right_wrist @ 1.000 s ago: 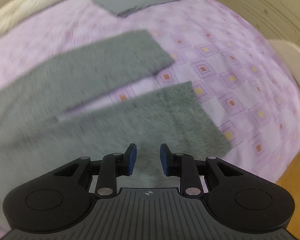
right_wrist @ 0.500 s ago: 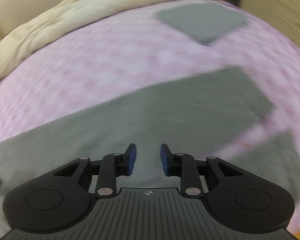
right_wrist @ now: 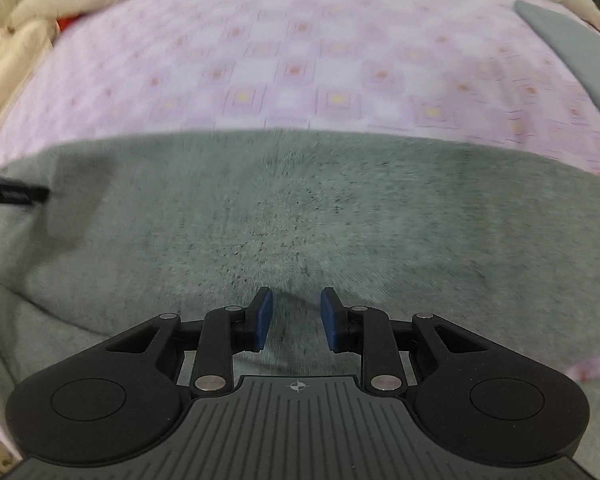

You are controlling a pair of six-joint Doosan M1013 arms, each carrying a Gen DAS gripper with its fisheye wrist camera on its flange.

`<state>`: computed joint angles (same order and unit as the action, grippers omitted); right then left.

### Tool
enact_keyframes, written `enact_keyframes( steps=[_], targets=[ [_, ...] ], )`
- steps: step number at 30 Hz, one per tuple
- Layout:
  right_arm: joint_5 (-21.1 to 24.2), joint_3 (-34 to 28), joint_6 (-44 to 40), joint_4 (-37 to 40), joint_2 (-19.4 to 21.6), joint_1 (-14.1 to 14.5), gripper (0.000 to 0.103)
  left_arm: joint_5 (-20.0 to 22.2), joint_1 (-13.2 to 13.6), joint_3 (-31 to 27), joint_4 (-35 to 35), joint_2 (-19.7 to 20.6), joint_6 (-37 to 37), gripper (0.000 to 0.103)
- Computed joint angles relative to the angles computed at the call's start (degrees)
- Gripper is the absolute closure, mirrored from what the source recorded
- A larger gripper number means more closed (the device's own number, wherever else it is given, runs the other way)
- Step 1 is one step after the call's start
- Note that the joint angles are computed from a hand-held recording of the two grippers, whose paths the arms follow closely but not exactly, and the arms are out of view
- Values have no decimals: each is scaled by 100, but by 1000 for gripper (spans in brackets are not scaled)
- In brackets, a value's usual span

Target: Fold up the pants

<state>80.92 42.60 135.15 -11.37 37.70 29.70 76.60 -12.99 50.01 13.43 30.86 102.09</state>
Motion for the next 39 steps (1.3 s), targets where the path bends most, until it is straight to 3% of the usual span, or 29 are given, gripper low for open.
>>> enact_keyframes(
  steps=[6,9,12,15,18,19,21,24,27,31,32,34,35,39],
  targets=[
    [-65,-459,-134,-172,310,-51,76,101,16,-195,-6,117,-168,47],
    [-446,-272,-103,-245,158,-82,76,208,-15,-273,79,141,-225,48],
    [-617,115,188,-714,-118,-84,76,-63,-27,-190,94,51,-186,48],
    [-279,518,824,-1062,-366,-173,76,-122,-26,-224,245,93,-300,48],
    [532,740,1392,-1206,-461,-310,76,176,-13,-425,440,297,-486,46],
    [627,953,1545,-1173,-567,-378,76,65,-21,-355,486,266,-562,42],
    [326,1393,1698,-1260,-845,-429,76,13,-69,-328,714,267,-549,37],
    [757,1366,1258,-1550,-867,-375,76,88,-118,-373,819,257,-439,39],
    [593,1708,1819,-2285,-1195,-149,76,-60,-114,-184,662,30,-513,42],
    [1327,2078,2350,-3514,-1482,290,76,-345,-107,303,405,-425,-699,42],
    [1605,2156,2470,-3466,-1536,307,76,-365,-111,453,334,-564,-777,42],
    [2587,2097,2459,-2778,-1507,246,76,-399,-140,789,262,-846,-922,42],
    [2776,2194,2489,-2519,-1562,226,77,-404,-165,971,240,-995,-984,42],
    [1863,3184,3582,-1922,-2337,365,78,-264,-307,1598,258,-1503,-1207,42]
  ],
)
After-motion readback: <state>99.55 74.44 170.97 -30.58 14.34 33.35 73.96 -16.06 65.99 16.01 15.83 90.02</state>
